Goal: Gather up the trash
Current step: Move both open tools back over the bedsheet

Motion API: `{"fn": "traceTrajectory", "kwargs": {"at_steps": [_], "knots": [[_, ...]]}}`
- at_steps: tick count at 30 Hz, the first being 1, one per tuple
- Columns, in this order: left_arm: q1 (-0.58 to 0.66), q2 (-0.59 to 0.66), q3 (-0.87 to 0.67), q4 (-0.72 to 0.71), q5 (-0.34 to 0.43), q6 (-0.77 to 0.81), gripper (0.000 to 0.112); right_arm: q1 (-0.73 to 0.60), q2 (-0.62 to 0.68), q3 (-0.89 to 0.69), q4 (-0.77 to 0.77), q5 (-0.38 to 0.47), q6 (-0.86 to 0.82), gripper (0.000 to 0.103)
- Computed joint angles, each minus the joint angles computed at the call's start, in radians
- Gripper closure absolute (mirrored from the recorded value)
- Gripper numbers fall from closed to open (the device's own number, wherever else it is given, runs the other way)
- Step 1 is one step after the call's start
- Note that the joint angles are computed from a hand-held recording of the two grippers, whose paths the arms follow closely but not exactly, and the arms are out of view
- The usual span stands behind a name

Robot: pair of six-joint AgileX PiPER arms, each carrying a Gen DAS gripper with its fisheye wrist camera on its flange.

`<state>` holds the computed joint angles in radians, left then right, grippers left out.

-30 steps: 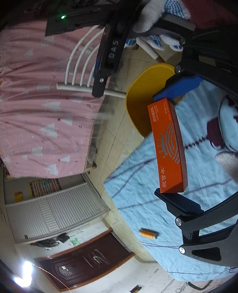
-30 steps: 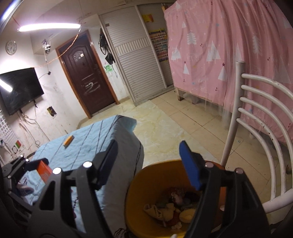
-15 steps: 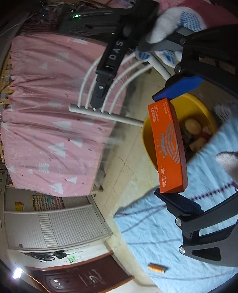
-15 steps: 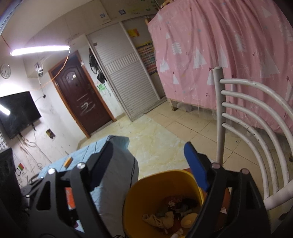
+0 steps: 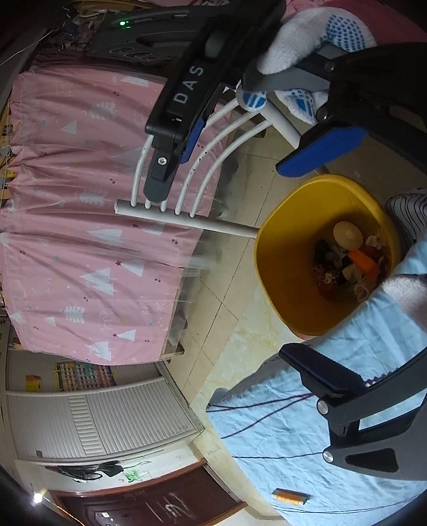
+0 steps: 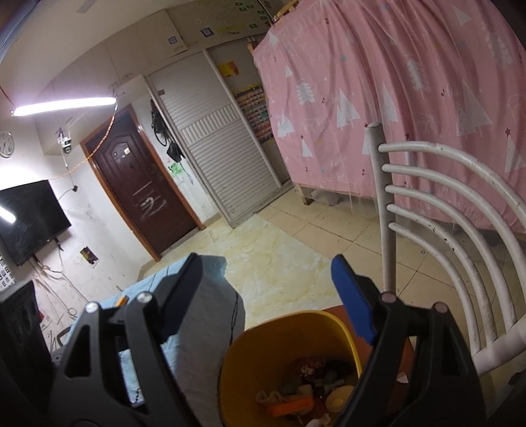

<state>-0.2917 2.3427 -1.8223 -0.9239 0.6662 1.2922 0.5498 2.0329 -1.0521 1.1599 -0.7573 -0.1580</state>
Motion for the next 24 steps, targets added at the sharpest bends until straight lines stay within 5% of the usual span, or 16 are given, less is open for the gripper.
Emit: {"fn": "traceTrajectory", "kwargs": {"at_steps": [11,15,24], "knots": [[0.058,-0.039,0.05,-0.065,-0.008,0.04,0.02,0.026,0.025,-0.062,0.023,0.005,-0.065,0.017],[0.086,-0.071,0.107,-0.131,-0.045,0.109,0.02,0.042,0.039,-0.098,0.034,0.003,-0.113,0.008],[0.17,-0.145,0.233,-0.309,-0.108,0.288,0.02,0.074,0.091,-0.19,0.029,0.025,-0.193,0.006]]}}
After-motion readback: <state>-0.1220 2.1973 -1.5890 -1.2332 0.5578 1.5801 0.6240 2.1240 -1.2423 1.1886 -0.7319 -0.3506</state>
